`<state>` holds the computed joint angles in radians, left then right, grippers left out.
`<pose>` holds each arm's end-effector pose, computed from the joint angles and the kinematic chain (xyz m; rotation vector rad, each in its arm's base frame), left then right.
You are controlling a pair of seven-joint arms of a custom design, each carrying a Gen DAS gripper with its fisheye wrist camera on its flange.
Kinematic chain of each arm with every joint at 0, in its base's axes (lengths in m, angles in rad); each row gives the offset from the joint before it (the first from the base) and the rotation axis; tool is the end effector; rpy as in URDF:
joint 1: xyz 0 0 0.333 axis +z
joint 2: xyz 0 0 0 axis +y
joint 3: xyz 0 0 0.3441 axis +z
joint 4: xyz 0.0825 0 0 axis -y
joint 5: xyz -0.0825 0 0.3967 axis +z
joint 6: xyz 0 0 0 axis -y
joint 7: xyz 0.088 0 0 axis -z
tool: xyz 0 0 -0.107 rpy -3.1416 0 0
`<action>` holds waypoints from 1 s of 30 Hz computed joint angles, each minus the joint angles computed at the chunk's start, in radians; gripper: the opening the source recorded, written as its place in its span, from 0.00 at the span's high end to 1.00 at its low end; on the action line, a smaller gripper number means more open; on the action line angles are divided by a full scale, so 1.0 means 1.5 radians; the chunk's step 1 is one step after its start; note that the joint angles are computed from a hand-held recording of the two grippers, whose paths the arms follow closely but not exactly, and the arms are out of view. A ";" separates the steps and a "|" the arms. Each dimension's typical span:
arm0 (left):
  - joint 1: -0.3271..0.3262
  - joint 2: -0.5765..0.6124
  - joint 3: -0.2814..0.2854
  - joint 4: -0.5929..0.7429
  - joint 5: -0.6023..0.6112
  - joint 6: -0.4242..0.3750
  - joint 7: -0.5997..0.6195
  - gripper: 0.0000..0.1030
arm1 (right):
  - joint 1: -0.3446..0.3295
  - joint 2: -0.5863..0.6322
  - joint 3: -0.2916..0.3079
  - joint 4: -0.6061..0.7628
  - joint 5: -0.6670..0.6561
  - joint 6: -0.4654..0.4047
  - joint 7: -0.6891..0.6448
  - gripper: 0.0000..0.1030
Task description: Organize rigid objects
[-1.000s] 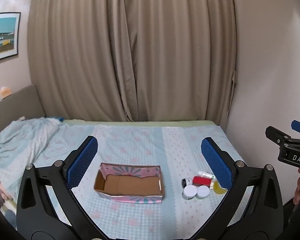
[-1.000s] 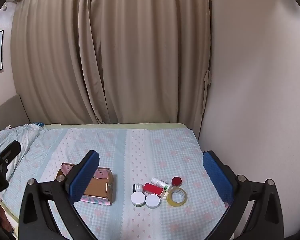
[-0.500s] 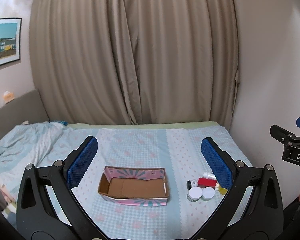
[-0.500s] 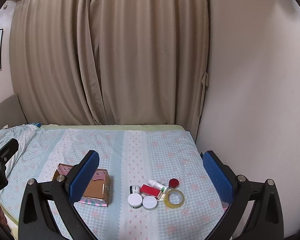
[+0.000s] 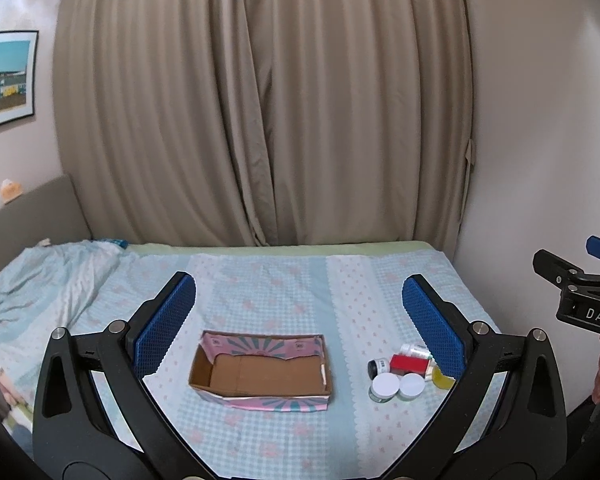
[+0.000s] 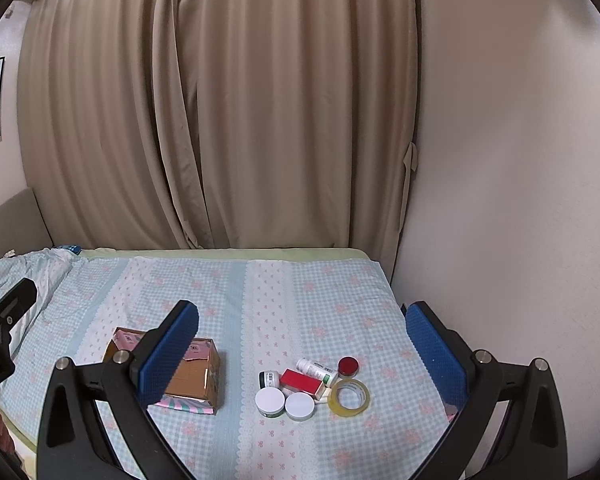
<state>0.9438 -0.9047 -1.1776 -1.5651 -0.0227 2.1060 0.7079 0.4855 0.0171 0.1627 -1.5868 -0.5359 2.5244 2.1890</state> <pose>0.3639 -0.4576 0.7521 -1.6912 1.1561 -0.7441 0.4966 0.3810 0.7490 -1.7984 1.3031 -0.7485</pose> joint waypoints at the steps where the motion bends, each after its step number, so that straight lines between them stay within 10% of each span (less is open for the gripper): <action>1: 0.000 0.000 0.000 0.000 0.000 0.001 0.000 0.00 | 0.000 -0.001 0.000 -0.002 0.001 0.001 0.000 0.00; 30: 0.008 0.016 -0.006 -0.002 -0.014 -0.003 0.014 0.00 | 0.002 -0.003 0.003 -0.002 0.012 -0.008 -0.007 0.00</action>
